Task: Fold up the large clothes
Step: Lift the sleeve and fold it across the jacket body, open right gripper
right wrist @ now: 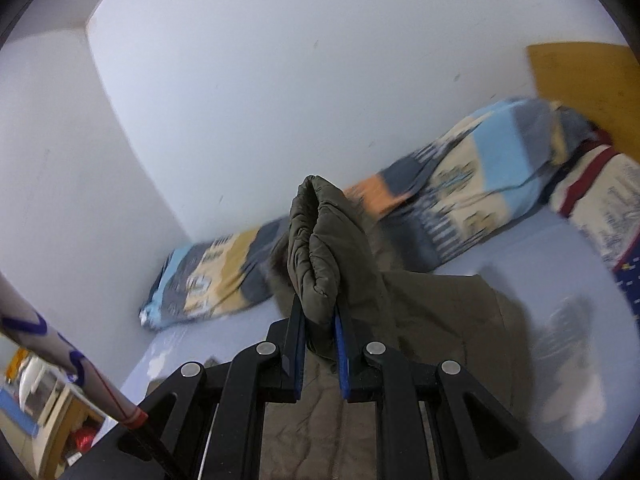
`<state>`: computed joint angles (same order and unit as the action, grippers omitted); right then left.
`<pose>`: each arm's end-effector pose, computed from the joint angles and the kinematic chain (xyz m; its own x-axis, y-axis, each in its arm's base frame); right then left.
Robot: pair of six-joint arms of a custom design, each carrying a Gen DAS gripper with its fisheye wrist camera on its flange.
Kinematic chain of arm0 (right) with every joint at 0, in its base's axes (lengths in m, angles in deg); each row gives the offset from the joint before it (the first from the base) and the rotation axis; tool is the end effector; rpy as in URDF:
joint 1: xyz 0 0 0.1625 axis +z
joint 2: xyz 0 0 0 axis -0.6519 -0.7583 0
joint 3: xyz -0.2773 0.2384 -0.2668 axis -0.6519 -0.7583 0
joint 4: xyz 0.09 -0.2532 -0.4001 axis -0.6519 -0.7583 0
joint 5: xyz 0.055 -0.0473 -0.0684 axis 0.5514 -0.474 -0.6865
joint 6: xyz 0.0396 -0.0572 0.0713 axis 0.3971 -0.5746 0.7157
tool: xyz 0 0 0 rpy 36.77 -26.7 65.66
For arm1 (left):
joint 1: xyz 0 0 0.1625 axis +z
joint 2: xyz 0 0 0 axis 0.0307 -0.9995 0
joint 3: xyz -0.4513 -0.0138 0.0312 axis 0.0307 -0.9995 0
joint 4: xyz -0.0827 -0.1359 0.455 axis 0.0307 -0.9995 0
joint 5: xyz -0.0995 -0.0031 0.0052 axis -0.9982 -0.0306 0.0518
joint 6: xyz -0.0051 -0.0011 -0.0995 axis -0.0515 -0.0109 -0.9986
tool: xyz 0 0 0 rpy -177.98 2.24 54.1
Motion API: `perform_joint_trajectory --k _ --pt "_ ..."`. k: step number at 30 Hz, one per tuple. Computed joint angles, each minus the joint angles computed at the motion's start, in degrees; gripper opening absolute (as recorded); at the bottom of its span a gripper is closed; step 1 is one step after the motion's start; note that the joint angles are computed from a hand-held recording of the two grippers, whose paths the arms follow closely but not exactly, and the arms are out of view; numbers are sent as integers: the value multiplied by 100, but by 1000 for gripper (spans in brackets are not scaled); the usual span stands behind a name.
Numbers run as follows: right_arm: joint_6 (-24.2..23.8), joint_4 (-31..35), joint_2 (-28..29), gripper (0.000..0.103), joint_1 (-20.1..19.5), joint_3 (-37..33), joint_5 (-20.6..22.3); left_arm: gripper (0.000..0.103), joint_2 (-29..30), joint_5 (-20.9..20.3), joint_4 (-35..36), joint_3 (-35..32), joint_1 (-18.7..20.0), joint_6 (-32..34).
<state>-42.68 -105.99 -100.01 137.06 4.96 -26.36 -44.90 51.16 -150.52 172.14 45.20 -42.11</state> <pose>0.1879 -0.7313 0.4204 -0.9452 0.0406 0.3239 -0.2720 0.4509 -0.8501 -0.3397 -0.6736 0.1476 -0.7348 0.1186 -0.6678 0.5574 0.6666 -0.4949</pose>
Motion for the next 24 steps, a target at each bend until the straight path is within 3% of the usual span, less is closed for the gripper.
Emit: perform_joint_trajectory --k 11,20,24 --pt "-133 1167 1238 14 -130 -617 -192 102 9 119 217 -72 121 -307" --pt "28 1762 1607 14 -342 -793 217 102 42 142 403 -142 184 -488" --pt "258 2311 1693 24 -385 -900 373 102 47 195 387 -166 195 -528"
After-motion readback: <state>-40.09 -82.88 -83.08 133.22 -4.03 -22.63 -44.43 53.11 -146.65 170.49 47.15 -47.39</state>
